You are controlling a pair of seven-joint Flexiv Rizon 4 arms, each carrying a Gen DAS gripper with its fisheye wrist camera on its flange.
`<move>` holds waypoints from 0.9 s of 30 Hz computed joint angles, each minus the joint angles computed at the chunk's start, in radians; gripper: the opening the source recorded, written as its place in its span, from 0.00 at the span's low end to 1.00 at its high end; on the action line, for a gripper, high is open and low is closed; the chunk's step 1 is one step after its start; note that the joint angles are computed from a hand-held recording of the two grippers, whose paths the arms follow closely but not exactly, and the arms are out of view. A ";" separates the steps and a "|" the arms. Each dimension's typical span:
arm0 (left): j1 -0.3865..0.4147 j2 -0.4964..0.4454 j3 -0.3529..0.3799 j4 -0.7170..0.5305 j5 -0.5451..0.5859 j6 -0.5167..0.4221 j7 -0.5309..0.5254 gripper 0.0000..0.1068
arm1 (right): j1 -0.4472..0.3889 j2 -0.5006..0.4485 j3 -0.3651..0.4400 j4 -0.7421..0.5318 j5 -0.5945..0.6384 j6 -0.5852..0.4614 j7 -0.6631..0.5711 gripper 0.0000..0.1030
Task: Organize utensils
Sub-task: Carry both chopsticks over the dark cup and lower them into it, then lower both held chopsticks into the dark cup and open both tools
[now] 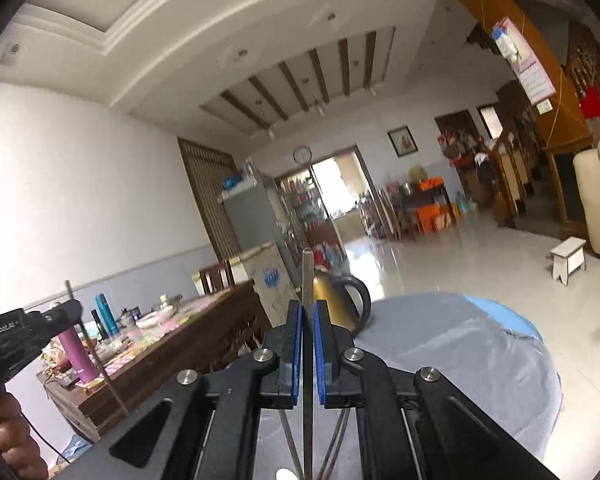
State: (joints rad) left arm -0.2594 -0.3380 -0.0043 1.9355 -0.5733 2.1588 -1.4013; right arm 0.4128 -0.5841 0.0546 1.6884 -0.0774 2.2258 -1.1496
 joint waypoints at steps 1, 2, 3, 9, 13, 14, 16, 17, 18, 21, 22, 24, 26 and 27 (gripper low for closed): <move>0.001 -0.011 -0.003 -0.003 0.011 0.015 -0.005 0.05 | 0.014 -0.004 -0.008 -0.002 0.019 0.010 -0.010 0.06; 0.003 -0.027 -0.006 -0.011 0.021 0.031 -0.009 0.05 | 0.026 -0.010 -0.013 -0.003 0.036 0.019 -0.018 0.06; -0.004 -0.032 -0.007 -0.012 0.018 0.040 -0.007 0.05 | 0.037 -0.011 -0.017 -0.003 0.052 0.022 -0.026 0.07; 0.020 -0.075 -0.029 -0.022 0.075 0.047 -0.057 0.05 | 0.086 -0.030 -0.044 -0.005 0.114 0.033 -0.097 0.07; -0.008 -0.100 -0.012 -0.027 0.048 0.048 -0.033 0.05 | 0.097 -0.042 -0.044 -0.014 0.109 0.022 -0.139 0.07; -0.011 -0.105 -0.011 -0.027 0.043 0.041 -0.026 0.05 | 0.097 -0.044 -0.041 -0.016 0.106 0.014 -0.142 0.07; -0.018 -0.110 -0.011 -0.022 0.036 0.038 -0.019 0.05 | 0.086 -0.049 -0.032 -0.017 0.090 0.004 -0.140 0.07; -0.025 -0.114 -0.008 -0.022 0.028 0.038 -0.013 0.05 | 0.080 -0.053 -0.027 -0.018 0.078 -0.007 -0.136 0.07; -0.030 -0.119 -0.005 -0.022 0.019 0.039 -0.008 0.05 | 0.078 -0.052 -0.024 -0.013 0.074 -0.009 -0.134 0.07; -0.041 -0.126 -0.005 -0.019 0.004 0.049 -0.001 0.05 | 0.054 -0.055 -0.008 0.005 0.040 -0.010 -0.121 0.07; -0.043 -0.130 -0.003 -0.020 -0.003 0.053 0.002 0.05 | 0.052 -0.056 -0.007 0.009 0.034 -0.011 -0.120 0.07; -0.059 -0.133 0.003 -0.019 -0.029 0.056 0.021 0.05 | 0.048 -0.056 -0.006 0.017 0.021 -0.010 -0.119 0.07; -0.057 -0.135 0.000 -0.017 -0.036 0.055 0.026 0.05 | 0.045 -0.056 -0.004 0.021 0.013 -0.008 -0.116 0.07; -0.061 -0.135 0.000 -0.016 -0.043 0.055 0.031 0.05 | 0.043 -0.057 -0.002 0.022 0.008 -0.008 -0.114 0.07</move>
State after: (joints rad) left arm -0.3201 -0.4733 -0.0043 1.9192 -0.6163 2.2133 -1.3702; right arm 0.4555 -0.6413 0.0523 1.7100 -0.0690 2.2174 -1.2636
